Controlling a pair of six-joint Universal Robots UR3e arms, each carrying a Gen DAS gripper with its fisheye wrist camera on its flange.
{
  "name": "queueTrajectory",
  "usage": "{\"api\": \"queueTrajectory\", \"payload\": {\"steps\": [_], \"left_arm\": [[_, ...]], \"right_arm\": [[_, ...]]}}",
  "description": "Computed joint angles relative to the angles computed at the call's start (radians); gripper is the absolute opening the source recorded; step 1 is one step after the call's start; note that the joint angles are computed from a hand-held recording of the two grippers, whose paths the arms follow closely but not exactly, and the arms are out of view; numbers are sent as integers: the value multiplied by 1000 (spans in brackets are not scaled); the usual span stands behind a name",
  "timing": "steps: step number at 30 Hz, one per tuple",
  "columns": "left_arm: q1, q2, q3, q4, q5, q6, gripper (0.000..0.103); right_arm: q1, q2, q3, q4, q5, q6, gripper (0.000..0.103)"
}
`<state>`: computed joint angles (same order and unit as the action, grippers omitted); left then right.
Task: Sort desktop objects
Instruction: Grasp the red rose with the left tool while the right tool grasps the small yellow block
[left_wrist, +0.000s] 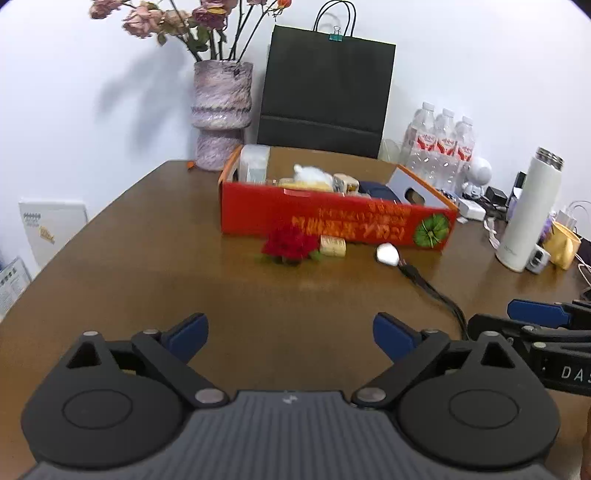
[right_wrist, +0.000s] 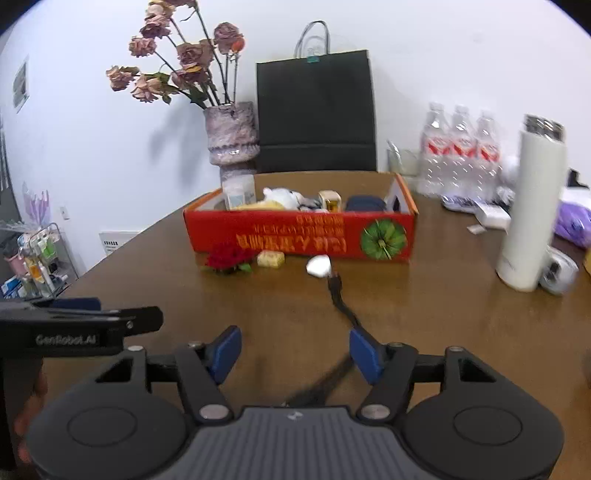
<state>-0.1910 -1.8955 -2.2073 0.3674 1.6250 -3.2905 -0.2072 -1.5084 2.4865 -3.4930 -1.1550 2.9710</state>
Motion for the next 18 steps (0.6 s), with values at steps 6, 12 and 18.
{"api": "queueTrajectory", "payload": {"steps": [6,12,18], "left_arm": [[67,-222,410,-198,-82,61,94],[96,-448,745,-353,-152,69,80],[167,-425,667,-338,-249,20,44]], "right_arm": [[56,236,-326,81,-25,50,56],[108,388,-535,156,-52,61,56],[177,528,-775,293,-111,65,51]]}}
